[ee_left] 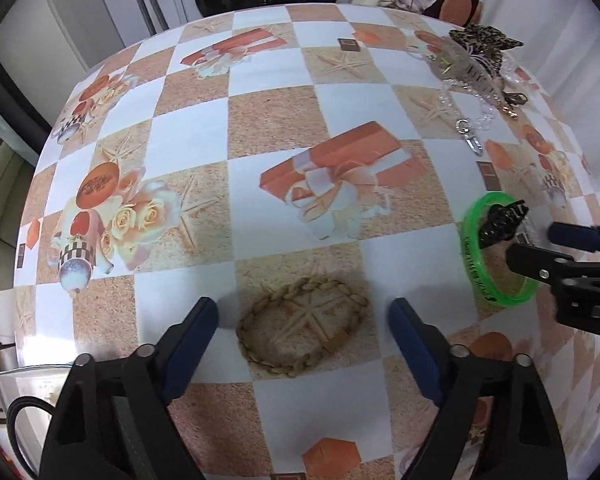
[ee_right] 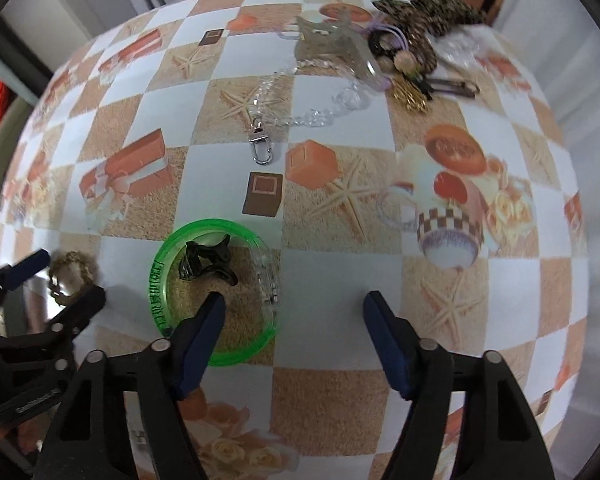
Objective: Organize jewelry
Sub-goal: 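Grasp the braided rope bracelet with the left tool while the right tool grasps the green bangle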
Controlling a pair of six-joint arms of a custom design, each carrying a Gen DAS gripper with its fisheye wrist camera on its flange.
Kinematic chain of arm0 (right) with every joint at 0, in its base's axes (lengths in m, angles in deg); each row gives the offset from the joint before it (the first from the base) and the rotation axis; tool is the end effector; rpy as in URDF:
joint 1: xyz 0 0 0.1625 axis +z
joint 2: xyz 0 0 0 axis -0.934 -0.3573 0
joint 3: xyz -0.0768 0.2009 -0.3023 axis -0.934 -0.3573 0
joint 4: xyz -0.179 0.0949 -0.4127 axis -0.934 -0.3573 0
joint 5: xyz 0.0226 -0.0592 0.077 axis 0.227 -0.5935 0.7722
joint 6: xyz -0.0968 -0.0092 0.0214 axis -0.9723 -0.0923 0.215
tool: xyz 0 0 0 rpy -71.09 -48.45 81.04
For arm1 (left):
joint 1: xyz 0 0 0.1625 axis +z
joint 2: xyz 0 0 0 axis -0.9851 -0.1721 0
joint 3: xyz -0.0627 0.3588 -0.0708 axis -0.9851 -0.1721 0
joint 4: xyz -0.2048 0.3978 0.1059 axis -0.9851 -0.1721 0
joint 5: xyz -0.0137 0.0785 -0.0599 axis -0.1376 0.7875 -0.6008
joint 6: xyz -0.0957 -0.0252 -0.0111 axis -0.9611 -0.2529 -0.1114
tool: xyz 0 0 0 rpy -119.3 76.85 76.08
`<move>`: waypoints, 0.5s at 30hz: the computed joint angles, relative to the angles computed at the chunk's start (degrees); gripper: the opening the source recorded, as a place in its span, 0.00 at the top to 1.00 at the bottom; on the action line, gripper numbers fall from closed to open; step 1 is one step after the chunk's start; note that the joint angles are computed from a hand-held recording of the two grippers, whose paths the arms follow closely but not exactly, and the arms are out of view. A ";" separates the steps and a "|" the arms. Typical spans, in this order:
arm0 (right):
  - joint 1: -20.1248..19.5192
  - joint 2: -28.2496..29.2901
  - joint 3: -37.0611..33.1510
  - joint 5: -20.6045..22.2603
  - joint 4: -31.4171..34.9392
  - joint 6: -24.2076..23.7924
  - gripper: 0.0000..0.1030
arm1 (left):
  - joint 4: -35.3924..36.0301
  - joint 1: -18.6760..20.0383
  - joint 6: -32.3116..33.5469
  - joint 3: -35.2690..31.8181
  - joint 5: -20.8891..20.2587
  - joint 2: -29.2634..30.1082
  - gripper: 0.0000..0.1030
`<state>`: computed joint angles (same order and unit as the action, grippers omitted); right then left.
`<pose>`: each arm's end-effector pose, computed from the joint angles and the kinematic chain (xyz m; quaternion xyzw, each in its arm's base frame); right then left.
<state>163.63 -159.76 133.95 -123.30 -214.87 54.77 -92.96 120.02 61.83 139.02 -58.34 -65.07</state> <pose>0.0797 -0.3232 0.1741 -0.3270 -0.8300 0.2501 0.3764 -0.2756 -0.4566 -0.0357 0.5337 0.8068 0.0803 0.2403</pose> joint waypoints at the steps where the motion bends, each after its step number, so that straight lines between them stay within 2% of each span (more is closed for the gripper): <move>1: 0.31 0.67 -0.37 -0.77 0.63 0.35 0.36 | 0.11 -0.03 0.20 0.05 -0.22 -0.21 0.22; 2: 0.63 1.61 -0.79 -0.98 0.20 0.20 0.38 | -0.06 -0.30 0.44 0.42 -0.41 -0.60 0.26; 3: 0.83 2.18 -1.03 -1.11 -0.23 -0.18 0.44 | -0.36 -0.55 0.87 0.63 -0.80 -0.86 0.36; 4: 0.99 2.54 -1.19 -1.22 -0.46 -0.47 0.52 | -0.29 -0.67 1.07 0.76 -0.96 -1.13 0.45; 5: 1.23 3.04 -1.39 -1.45 -0.80 -0.81 0.57 | -0.16 -0.79 1.25 0.74 -1.11 -1.27 0.50; 7: 1.53 3.94 -1.86 -1.47 -1.51 -1.11 0.69 | 0.07 -0.87 1.53 0.25 -1.32 -1.10 0.69; 9: 1.53 4.42 -1.98 -1.45 -2.67 -1.38 0.87 | 0.43 -0.91 1.49 0.16 -1.46 -1.29 0.77; 10: 1.48 4.59 -1.91 -1.40 -3.45 -1.49 0.89 | 0.41 -0.94 1.49 0.41 -1.41 -1.62 0.84; 15: 0.82 2.51 0.51 0.04 -9.42 -3.17 0.90 | 1.74 -0.05 -0.21 -0.15 -2.85 -2.40 0.85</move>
<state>164.45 -157.25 134.46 -123.27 -224.29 51.60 -91.22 119.97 61.62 138.88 -61.19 -67.47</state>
